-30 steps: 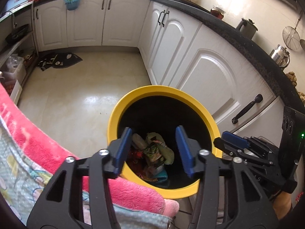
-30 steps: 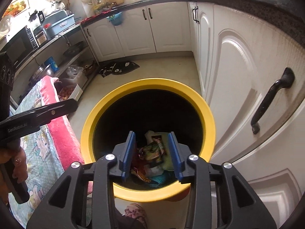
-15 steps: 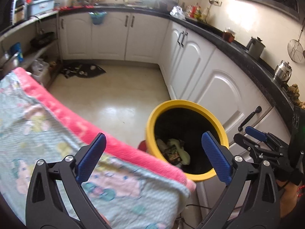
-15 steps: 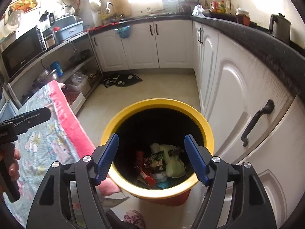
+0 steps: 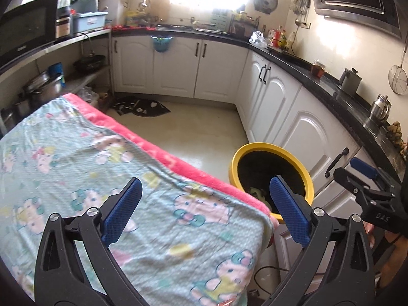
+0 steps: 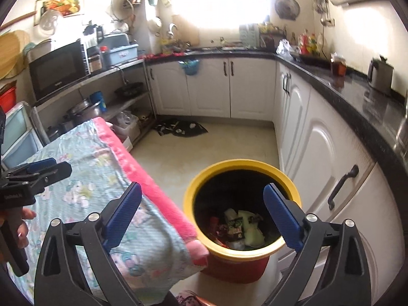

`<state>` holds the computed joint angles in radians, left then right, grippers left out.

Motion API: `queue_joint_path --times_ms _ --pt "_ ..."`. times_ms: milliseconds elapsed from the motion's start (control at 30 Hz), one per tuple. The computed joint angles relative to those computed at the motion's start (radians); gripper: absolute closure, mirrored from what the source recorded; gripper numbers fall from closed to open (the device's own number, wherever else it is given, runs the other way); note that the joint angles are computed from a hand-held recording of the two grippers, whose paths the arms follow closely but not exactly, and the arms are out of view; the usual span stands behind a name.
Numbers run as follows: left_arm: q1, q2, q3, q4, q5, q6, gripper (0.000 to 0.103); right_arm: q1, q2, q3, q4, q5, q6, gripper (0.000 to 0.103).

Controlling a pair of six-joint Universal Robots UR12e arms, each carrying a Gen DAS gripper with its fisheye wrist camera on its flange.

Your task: Collect trash

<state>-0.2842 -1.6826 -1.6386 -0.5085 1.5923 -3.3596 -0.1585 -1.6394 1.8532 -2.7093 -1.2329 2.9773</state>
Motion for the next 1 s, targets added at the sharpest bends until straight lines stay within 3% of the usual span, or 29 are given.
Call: queue_joint_path --times_ms 367,567,767,900,1000 --pt "0.006 0.105 -0.125 0.089 0.06 -0.033 0.011 0.039 -0.061 0.052 -0.078 0.018 -0.002 0.006" --pt "0.015 0.139 -0.195 0.179 0.067 -0.078 0.011 0.049 -0.1 0.123 -0.205 0.054 -0.018 0.006" --pt "-0.001 0.163 -0.243 0.239 0.129 -0.036 0.011 0.068 -0.141 0.195 -0.31 0.031 0.007 0.006" --pt "-0.013 0.187 -0.278 0.272 0.17 -0.026 0.011 0.082 -0.162 0.247 -0.421 -0.024 0.019 0.006" --pt "-0.031 0.201 -0.298 0.292 0.213 -0.036 0.011 0.084 -0.182 0.283 -0.45 -0.049 0.048 0.006"
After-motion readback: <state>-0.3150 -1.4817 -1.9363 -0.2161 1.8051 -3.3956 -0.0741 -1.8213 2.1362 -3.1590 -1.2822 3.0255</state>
